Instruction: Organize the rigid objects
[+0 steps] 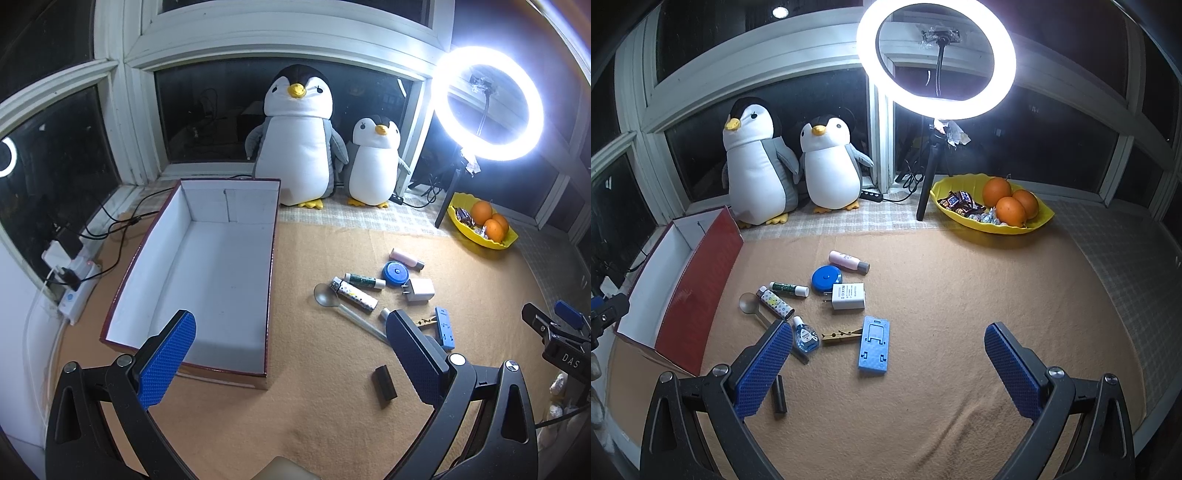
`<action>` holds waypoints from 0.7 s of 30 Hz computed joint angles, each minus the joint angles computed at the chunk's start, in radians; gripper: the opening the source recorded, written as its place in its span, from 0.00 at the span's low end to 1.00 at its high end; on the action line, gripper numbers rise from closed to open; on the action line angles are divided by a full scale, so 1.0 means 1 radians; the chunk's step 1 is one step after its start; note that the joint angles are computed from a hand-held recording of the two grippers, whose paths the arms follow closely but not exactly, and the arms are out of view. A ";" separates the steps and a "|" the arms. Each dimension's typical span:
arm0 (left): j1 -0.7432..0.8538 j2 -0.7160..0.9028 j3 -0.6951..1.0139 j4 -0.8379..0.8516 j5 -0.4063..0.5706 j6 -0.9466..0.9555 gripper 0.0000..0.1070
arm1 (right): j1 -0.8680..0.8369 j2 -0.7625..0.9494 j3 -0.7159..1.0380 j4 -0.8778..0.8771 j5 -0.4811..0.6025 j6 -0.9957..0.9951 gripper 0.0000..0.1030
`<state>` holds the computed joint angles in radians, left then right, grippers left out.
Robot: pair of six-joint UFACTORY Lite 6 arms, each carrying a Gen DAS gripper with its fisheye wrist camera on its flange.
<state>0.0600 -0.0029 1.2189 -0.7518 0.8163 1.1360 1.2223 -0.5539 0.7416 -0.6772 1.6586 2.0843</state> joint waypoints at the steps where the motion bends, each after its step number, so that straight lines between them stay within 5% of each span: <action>1: -0.001 0.002 0.002 0.001 0.000 -0.001 0.96 | 0.001 -0.002 -0.002 0.001 0.001 0.000 1.00; 21: 0.024 0.169 0.115 0.060 -0.062 -0.064 0.96 | -0.101 0.016 -0.034 -0.007 -0.115 -0.072 1.00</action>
